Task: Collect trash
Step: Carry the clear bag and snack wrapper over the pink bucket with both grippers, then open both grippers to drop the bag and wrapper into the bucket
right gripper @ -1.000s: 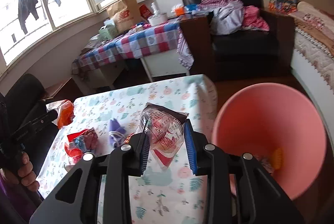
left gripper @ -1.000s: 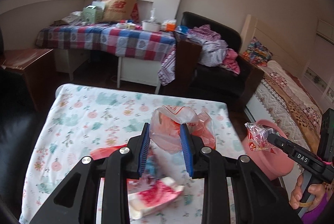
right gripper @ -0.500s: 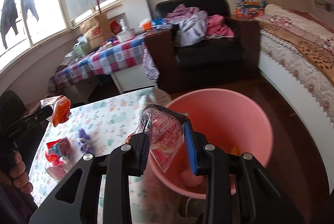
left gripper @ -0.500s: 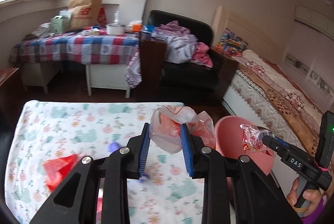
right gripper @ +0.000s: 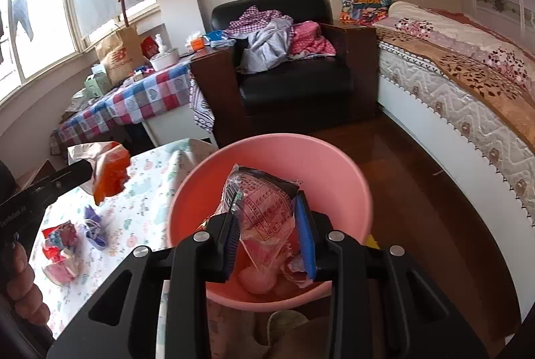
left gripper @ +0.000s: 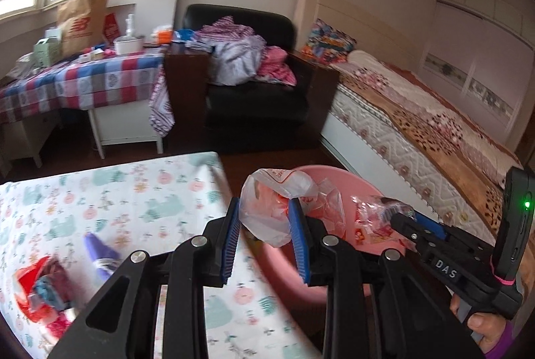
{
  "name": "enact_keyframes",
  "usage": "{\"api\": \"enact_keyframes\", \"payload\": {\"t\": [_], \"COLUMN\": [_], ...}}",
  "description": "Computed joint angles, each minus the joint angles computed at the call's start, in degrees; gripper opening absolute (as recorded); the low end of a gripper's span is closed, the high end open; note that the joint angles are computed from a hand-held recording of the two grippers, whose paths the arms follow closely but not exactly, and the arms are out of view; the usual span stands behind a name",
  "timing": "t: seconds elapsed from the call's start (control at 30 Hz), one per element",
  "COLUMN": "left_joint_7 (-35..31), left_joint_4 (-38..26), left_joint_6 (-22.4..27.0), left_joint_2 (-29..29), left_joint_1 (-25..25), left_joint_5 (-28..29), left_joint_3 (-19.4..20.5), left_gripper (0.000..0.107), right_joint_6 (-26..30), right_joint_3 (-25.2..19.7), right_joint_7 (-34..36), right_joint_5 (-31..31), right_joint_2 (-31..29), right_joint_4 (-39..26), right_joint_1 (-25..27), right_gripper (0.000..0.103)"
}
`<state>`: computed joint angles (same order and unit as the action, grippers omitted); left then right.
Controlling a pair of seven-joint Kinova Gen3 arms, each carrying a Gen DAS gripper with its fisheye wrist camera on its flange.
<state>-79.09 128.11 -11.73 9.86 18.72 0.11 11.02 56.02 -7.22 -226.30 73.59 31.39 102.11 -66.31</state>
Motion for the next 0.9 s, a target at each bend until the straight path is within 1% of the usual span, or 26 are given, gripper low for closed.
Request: {"api": "enact_keyframes", "payload": {"t": [0.07, 0.13, 0.23, 0.3, 0.37, 0.5, 0.6, 0.8, 0.83, 0.87, 0.9], "left_joint_7": [-1.83, -2.8, -5.0, -5.15, -4.57, -4.51, -4.8, -5.13, -5.05, -4.93, -4.73], "left_joint_4": [-1.23, -2.54, -4.08, -5.0, -6.08, -7.62, -8.7, -9.36, -9.2, -9.15, -9.04], "left_joint_6": [0.8, 1.74, 2.75, 3.48, 4.59, 6.38, 7.6, 8.31, 7.99, 7.98, 7.94], "left_joint_2": [1.22, 2.7, 4.68, 6.01, 7.55, 9.9, 11.49, 12.9, 13.02, 13.05, 13.08], "left_joint_1": [2.68, 4.14, 7.61, 7.58, 6.13, 6.94, 8.3, 8.55, 7.96, 7.01, 5.63], "left_joint_5": [1.79, 2.52, 4.51, 4.66, 3.93, 3.85, 3.84, 3.18, 3.07, 2.87, 2.6], "left_joint_3": [-1.33, -1.51, -3.53, -2.87, -1.04, -1.63, -2.92, -2.7, -2.14, -1.16, 0.22], "left_gripper": [0.028, 0.028, 0.028, 0.028, 0.028, 0.028, 0.028, 0.029, 0.03, 0.033, 0.039], "right_joint_6": [0.35, 0.32, -0.55, -1.02, -1.29, -2.4, -3.76, -5.36, -5.46, -5.4, -5.55], "right_joint_3": [-0.02, 0.0, 0.02, 0.07, 0.14, 0.43, 0.65, 1.2, 1.26, 1.25, 1.23], "right_joint_7": [0.44, 0.43, -0.05, 0.11, 0.46, 0.33, -0.37, -0.17, -0.11, 0.26, 0.91], "right_joint_5": [-0.63, -1.09, -1.58, -2.09, -2.74, -3.7, -3.77, -3.71, -3.77, -4.17, -4.78], "right_joint_2": [0.14, 0.22, 0.29, 0.34, 0.42, 0.49, 0.59, 0.97, 1.0, 1.15, 1.3], "right_joint_4": [0.12, 0.38, 0.94, 1.18, 1.32, 1.8, 2.44, 2.51, 2.45, 2.14, 1.82], "right_joint_1": [0.15, 0.32, 0.81, 1.12, 1.33, 1.72, 1.99, 2.26, 2.27, 2.3, 2.56], "right_gripper": [0.032, 0.032, 0.032, 0.032, 0.032, 0.032, 0.032, 0.033, 0.034, 0.037, 0.039]}}
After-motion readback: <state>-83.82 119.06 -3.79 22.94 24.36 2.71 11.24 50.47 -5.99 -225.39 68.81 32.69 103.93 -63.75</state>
